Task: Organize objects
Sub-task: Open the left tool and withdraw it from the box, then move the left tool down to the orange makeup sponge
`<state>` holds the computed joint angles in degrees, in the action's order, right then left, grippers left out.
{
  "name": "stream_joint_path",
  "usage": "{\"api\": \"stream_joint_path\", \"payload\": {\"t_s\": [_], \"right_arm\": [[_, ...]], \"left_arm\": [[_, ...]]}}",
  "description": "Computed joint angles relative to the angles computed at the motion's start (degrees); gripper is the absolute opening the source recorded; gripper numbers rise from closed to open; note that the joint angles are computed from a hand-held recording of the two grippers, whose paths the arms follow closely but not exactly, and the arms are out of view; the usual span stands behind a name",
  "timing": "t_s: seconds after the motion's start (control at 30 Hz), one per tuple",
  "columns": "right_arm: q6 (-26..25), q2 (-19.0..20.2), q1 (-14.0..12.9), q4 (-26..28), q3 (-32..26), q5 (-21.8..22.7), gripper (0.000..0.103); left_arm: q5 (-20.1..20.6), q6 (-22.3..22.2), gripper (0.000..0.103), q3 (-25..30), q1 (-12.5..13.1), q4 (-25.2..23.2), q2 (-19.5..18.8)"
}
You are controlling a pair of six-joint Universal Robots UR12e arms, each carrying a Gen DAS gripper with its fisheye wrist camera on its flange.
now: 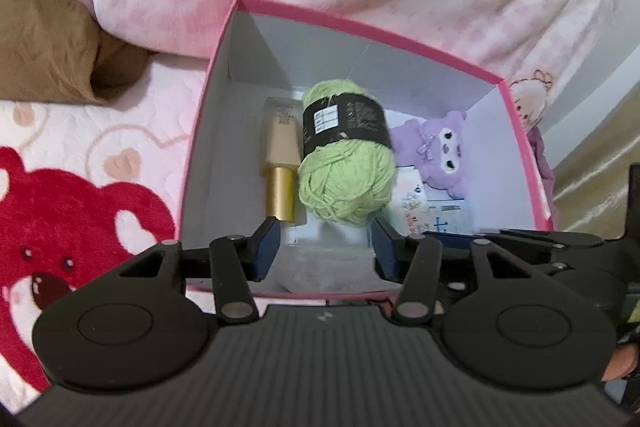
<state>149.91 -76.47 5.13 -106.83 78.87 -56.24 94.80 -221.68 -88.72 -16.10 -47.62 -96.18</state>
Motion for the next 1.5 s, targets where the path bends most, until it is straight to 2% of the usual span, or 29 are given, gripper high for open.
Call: {"api": "stream_joint_path", "payload": {"t_s": [0.1, 0.17, 0.3, 0.53, 0.7, 0.8, 0.9, 1.03, 1.13, 1.33, 1.5], "right_arm": [[-1.27, -2.38, -1.06, -2.27, 1.82, 1.27, 0.057], [-2.72, -3.95, -1.62, -3.51, 2.91, 1.83, 0.059], [-7.15, -7.43, -2.57, -6.49, 5.48, 1.44, 0.062], [-13.04, -11.95, -4.47, -7.56, 8.42, 2.8, 0.066], [-16.55, -14.59, -5.59, -7.85, 10.65, 4.66, 0.077], [-18.74, -15.67, -6.05, -7.6, 12.13, 5.01, 0.079], [-19.73, -16.43, -6.27, -8.48, 14.12, 5.23, 0.09], [-21.15, -17.45, -6.68, -9.29, 16.74, 6.16, 0.091], [-22.77, -17.99, -6.69, -10.31, 18.56, 6.95, 0.091], [-21.21, -17.56, -4.94, -16.42, 21.1, 3.72, 0.091], [-20.2, -15.57, -3.65, -17.97, 21.43, 1.64, 0.091]], "left_arm": [[0.37, 1.1, 0.059, 0.89, -0.49, -1.25, 0.76], [0.73, 1.49, 0.064, 2.1, -0.98, -4.06, 1.2], [2.6, 3.14, 0.077, 3.72, -2.55, -6.77, 1.85], [6.92, 5.24, 0.097, 5.95, -5.5, -10.4, 2.55], [6.87, 6.06, 0.098, 5.34, -6.68, -11.99, 3.56], [5.95, 3.74, 0.098, 2.49, -7.0, -9.62, 5.14], [7.12, 3.59, 0.098, 0.2, -7.69, -7.6, 6.22], [7.6, 2.88, 0.098, -2.85, -7.97, -4.83, 7.26], [5.45, 3.62, 0.098, -4.73, -7.28, -3.05, 7.71], [2.32, 2.9, 0.097, -6.88, -6.02, -2.6, 7.48], [-1.56, 2.63, 0.095, -8.75, -4.59, -1.04, 6.91]]}}
